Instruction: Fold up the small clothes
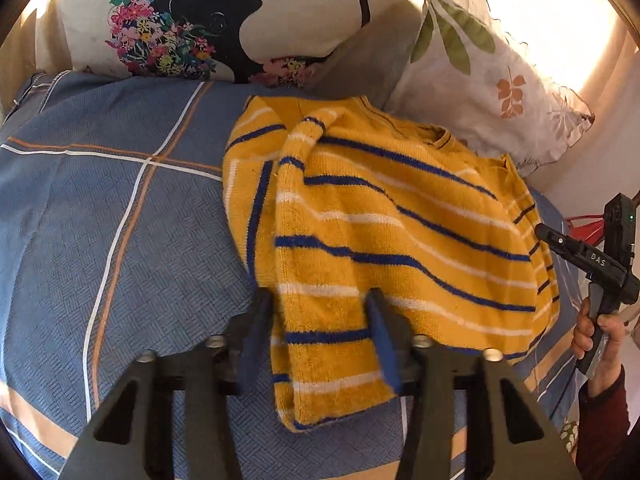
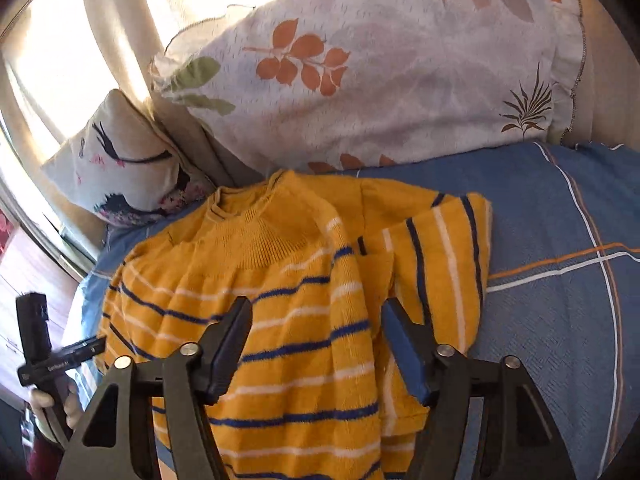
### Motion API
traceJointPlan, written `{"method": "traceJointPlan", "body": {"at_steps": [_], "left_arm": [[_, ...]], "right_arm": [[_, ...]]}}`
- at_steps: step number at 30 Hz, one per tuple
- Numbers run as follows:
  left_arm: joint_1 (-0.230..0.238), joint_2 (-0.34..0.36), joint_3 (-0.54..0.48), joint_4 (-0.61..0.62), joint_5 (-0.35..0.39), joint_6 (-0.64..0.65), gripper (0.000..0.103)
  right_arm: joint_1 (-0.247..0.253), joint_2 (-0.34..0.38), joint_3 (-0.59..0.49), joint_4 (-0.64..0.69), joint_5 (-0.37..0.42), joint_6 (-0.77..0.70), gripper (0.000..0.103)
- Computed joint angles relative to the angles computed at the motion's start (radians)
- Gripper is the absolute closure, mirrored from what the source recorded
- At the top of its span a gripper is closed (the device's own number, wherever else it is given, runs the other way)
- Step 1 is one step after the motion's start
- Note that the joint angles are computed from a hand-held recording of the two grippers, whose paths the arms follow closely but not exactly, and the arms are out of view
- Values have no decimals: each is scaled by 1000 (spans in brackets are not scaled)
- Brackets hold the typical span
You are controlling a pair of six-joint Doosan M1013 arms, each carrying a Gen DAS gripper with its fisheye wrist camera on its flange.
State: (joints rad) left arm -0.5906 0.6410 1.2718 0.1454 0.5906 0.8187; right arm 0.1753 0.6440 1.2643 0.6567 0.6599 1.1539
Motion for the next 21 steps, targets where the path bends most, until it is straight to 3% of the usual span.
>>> {"method": "traceJointPlan", "body": {"at_steps": [1, 2, 4, 7, 9, 10, 11, 12, 13, 14, 17, 20, 21], "left_arm": [[4, -1, -4, 1, 12, -12, 86], [10, -9, 3, 6, 6, -40, 89], [10, -22, 4, 140, 48, -180, 96], [3, -41, 18, 298, 112, -330, 96], [0, -63, 52, 351, 71, -372, 96], [-1, -75, 73, 365, 37, -399, 96], [-2, -84, 89, 372, 4, -418, 93], [-2, -92, 105, 378, -38, -432, 85], [2, -98, 121, 383, -89, -444, 79], [3, -96, 128, 391, -140, -459, 71], [0, -76, 133, 411, -210, -484, 69], [8, -43, 111, 275, -227, -387, 69], [9, -41, 116, 288, -241, -404, 69]], "right_arm": [[5, 5, -7, -57, 13, 28, 95], [10, 8, -13, -125, 14, 83, 96], [10, 6, -11, -219, -21, 183, 96], [-1, 2, -12, -260, -37, 259, 92], [1, -18, 11, -246, -85, 247, 90], [6, -29, 20, -249, -114, 247, 80], [15, -43, 32, -272, -156, 272, 61], [21, -56, 47, -246, -201, 252, 54], [29, -59, 45, -170, -219, 179, 53], [36, -50, 23, -71, -188, 71, 53], [70, 16, -101, 75, 25, -126, 53], [123, 110, -263, 67, 218, -156, 53], [141, 144, -320, 52, 260, -149, 53]]}}
